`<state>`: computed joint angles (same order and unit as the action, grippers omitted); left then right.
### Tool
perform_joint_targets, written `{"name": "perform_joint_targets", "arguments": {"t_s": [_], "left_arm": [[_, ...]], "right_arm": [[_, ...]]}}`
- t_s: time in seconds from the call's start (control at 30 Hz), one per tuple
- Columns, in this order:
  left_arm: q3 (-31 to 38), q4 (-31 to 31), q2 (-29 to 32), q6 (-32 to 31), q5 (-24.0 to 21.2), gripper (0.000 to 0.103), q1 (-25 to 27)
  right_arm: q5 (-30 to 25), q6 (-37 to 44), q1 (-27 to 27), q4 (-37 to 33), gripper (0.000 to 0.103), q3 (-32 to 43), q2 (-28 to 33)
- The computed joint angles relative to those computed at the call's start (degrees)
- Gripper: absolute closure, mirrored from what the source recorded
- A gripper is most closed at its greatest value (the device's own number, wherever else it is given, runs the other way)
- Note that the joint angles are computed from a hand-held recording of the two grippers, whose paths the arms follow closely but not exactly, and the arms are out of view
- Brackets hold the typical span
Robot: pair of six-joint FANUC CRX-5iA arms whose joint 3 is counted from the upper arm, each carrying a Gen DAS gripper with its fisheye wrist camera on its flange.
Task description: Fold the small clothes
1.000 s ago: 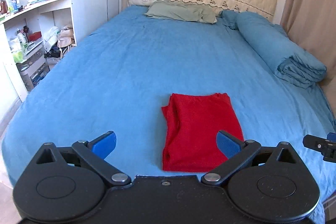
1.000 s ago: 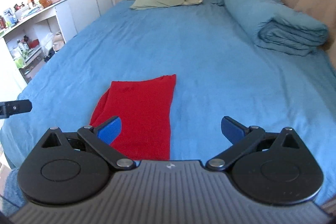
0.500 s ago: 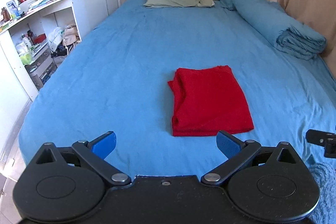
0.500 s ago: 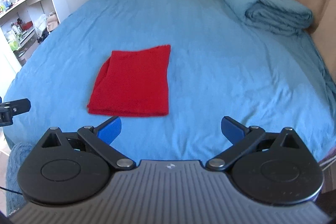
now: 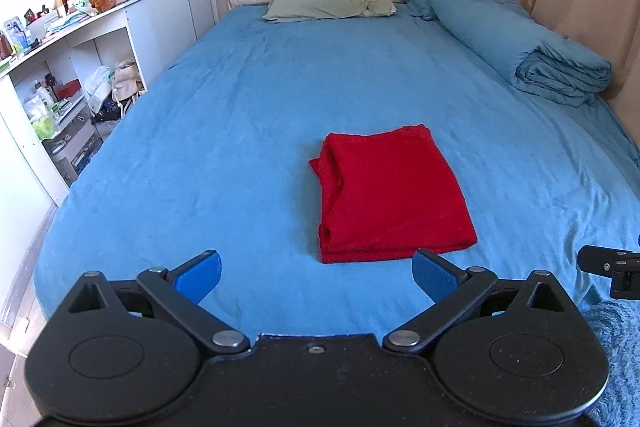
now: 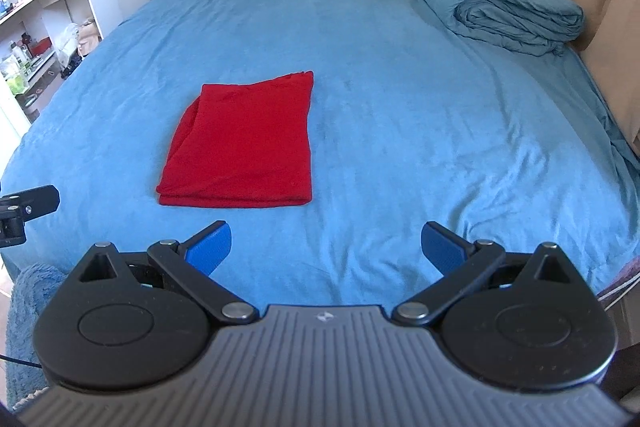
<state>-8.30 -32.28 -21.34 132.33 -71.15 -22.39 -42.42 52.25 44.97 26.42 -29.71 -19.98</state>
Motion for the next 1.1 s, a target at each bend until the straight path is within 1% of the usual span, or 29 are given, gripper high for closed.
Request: {"name": "perform_joint_targets", "arguments": {"t_s": [0.37, 1.1], "left_arm": [[-0.33, -0.52, -0.64, -0.03, 0.24, 0.000, -0.28], [-0.02, -0.97, -0.70, 0.12, 0.04, 0.000, -0.36]], "right_arm": [[-0.10, 0.94, -0.44, -0.60, 0.000, 0.38, 0.18], [-1.38, 0.00, -0.13, -0.63, 0.000, 0.76, 0.62]]}}
